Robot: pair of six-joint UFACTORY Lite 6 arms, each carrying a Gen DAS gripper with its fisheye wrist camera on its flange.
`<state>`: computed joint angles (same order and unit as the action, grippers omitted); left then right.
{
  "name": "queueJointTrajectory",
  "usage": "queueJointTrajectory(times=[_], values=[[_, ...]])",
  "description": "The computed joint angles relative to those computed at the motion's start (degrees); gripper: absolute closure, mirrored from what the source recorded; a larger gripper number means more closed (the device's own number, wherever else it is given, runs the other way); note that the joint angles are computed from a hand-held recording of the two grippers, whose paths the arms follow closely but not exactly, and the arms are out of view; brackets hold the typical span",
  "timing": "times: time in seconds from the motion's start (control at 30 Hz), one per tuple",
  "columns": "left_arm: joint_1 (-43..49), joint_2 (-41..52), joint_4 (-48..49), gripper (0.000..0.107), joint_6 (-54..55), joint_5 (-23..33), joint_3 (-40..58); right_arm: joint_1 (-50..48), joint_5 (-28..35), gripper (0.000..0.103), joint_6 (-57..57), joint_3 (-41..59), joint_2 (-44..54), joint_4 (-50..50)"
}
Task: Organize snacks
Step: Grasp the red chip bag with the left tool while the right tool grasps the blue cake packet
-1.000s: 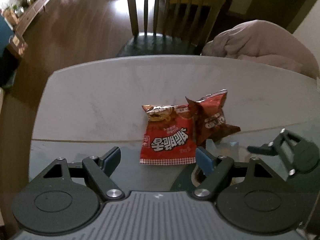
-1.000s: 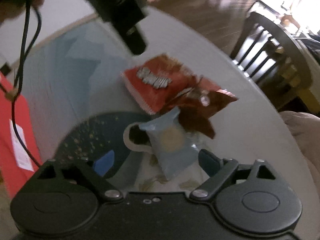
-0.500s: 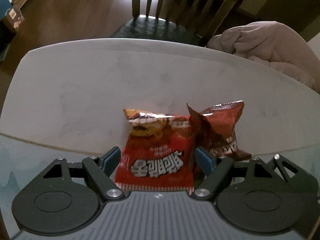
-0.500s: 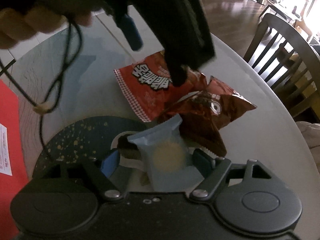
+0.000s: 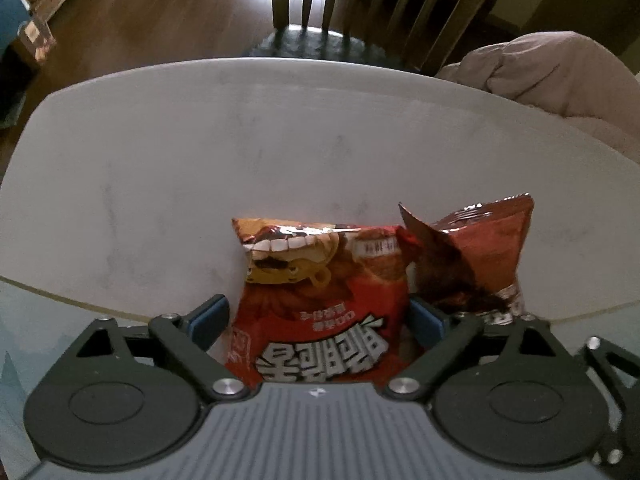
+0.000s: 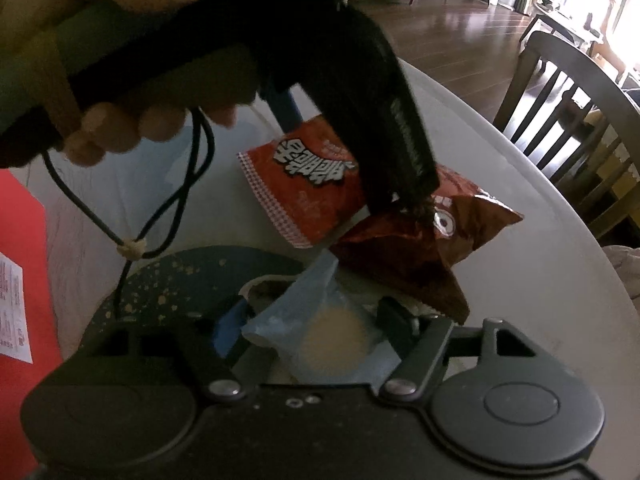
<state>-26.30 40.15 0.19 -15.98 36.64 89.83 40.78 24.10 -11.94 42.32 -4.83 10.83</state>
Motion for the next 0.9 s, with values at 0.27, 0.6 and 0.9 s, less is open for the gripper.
queueJointTrajectory(times=[0.27,0.6,0.9], values=[[-2.6,-2.2,6.3,0.020,-6.6,-1.2,-3.1,1.6,1.3,0.045,6.4,-2.2,-4.1,-3.4],[-1.3,-8.7,3.6,0.034,-6.0,-2.7,-10.8,6.1,6.1,0.048,22.6,-7.6,-14.5,-10.7],[1.3,-19.2,-2.0,0.034,-2.0,-2.3,-16.8,13.6,16.4,0.050,41.6,-6.5,-22.9,-21.5]])
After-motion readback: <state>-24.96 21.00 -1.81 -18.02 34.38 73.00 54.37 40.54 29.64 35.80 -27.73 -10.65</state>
